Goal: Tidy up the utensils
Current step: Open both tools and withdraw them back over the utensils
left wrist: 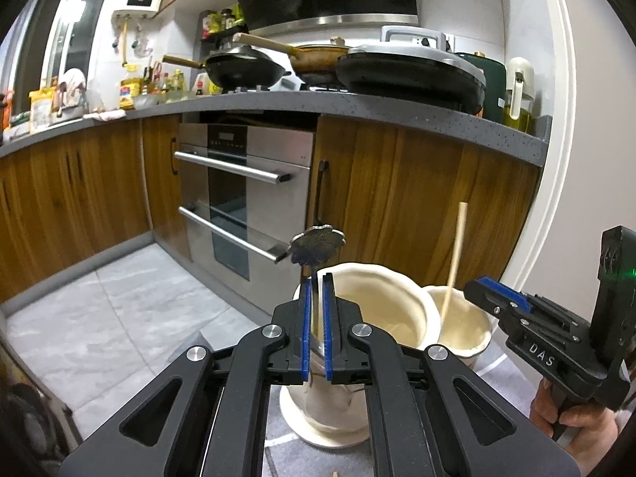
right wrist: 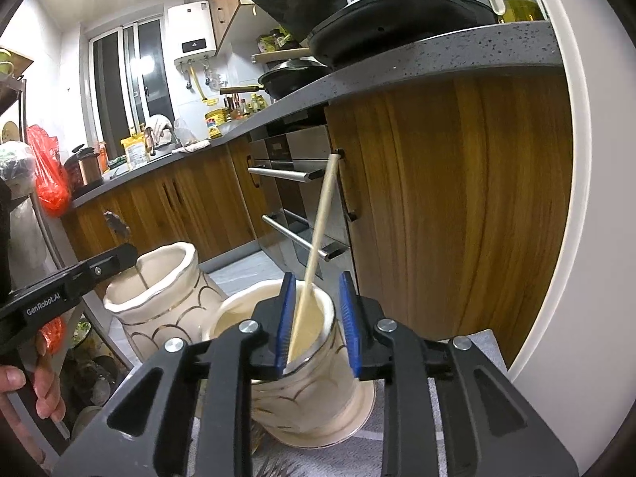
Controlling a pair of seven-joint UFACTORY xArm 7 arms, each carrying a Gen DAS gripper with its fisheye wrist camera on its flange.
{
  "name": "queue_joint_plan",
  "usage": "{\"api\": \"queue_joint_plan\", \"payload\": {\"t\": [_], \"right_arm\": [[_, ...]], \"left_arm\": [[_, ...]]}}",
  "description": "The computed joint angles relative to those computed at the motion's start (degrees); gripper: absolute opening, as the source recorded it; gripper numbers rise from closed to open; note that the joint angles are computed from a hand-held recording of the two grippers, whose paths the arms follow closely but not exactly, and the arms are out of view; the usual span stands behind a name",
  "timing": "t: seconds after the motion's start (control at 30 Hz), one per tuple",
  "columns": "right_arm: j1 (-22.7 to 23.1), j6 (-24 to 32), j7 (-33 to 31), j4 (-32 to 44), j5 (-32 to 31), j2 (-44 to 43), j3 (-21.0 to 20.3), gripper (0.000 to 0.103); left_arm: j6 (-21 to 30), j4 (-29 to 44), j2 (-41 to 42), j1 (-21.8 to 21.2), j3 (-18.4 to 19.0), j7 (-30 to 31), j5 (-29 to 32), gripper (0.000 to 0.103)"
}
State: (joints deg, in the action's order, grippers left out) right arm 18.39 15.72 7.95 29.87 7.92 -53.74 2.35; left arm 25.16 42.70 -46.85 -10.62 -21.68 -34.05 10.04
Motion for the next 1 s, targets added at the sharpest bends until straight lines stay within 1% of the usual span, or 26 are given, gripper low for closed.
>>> {"api": "queue_joint_plan", "payload": {"t": [0.07, 0.1, 0.13, 0.17, 0.2, 0.27, 0.3, 0.33, 0.37, 0.43, 0.47, 0.5, 0.53, 0.57, 0.6, 0.63, 0.7, 0.83, 1.0], "right_arm": [[0.4, -0.2, -0.1, -0.1, 0.1, -0.1, -0.3, 0.03], [0.6, -0.3, -0.2, -0.2, 0.3, -0.2, -0.5, 0.037], [0.9, -0.6, -0.3, -0.3, 0.4, -0.1, -0.8, 0.041], [0.8, -0.7, -0.3, -0.2, 0.4, -0.1, -0.8, 0.042], [0.7, -0.8, -0.4, -0.3, 0.4, -0.1, -0.8, 0.042], [1.0, -0.8, -0.4, -0.4, 0.6, -0.3, -1.1, 0.048], [1.3, -0.7, -0.6, -0.4, 0.8, -0.3, -1.3, 0.051], [1.4, -0.7, -0.7, -0.4, 0.8, -0.5, -1.4, 0.054], [1.4, -0.7, -0.7, -0.5, 0.9, -0.8, -1.3, 0.057], [1.6, -0.7, -0.9, -0.4, 0.9, -1.4, -1.3, 0.068], [1.4, -0.4, -0.9, -0.2, 0.8, -1.9, -1.3, 0.071], [1.2, 0.2, -0.8, 0.0, 0.8, -2.4, -1.1, 0.077], [1.0, 0.7, -0.7, 0.0, 0.7, -3.2, -0.9, 0.082], [0.8, 1.1, -0.7, 0.1, 0.6, -4.0, -0.6, 0.086], [0.3, 1.6, -0.5, 0.1, 0.4, -5.0, -0.2, 0.094], [-0.1, 2.1, -0.3, 0.0, 0.1, -5.9, 0.2, 0.098], [-1.3, 3.7, 0.0, 0.2, -0.6, -8.0, 1.1, 0.098], [-3.4, 7.1, 1.0, -0.5, -2.0, -13.0, 2.6, 0.098], [-3.0, 12.0, 1.7, -1.4, -2.0, -17.8, 2.5, 0.098]], "left_arm": [[0.0, -0.1, -0.2, 0.0, 0.0, -0.1, 0.0, 0.007], [-0.1, -0.1, -0.3, -0.1, 0.0, -0.1, 0.0, 0.009], [-0.2, -0.2, -0.6, -0.1, -0.1, -0.2, 0.1, 0.014], [-0.4, -0.4, -0.9, 0.0, -0.4, -0.3, 0.2, 0.019], [-0.4, -0.5, -1.3, 0.3, -0.7, -0.4, 0.5, 0.022], [-0.2, -0.6, -2.0, 0.4, -1.2, -0.5, 0.9, 0.033], [-0.1, -0.7, -2.5, 0.5, -1.4, -0.5, 1.1, 0.037], [0.0, -0.9, -3.4, 0.9, -1.8, -0.8, 1.4, 0.045], [0.1, -1.0, -4.1, 1.2, -2.1, -1.0, 1.6, 0.056], [0.3, -1.3, -6.2, 2.2, -2.9, -1.9, 2.2, 0.071], [0.3, -1.5, -7.0, 2.2, -2.9, -2.0, 2.2, 0.077], [0.6, -1.7, -8.0, 2.0, -2.9, -2.0, 2.1, 0.081], [1.2, -1.8, -9.0, 1.8, -2.9, -2.0, 2.1, 0.086], [1.8, -1.9, -9.9, 1.9, -3.1, -2.1, 2.1, 0.093], [2.3, -2.0, -11.1, 2.2, -3.5, -2.3, 2.1, 0.095], [2.7, -2.2, -11.9, 2.4, -3.7, -2.5, 2.2, 0.096], [4.9, -2.1, -13.9, 2.8, -4.6, -2.9, 2.2, 0.098], [8.0, -2.7, -17.0, 1.6, -4.9, -3.2, 1.3, 0.098], [12.9, -3.5, -20.2, 0.2, -5.6, -2.7, 0.6, 0.098]]}}
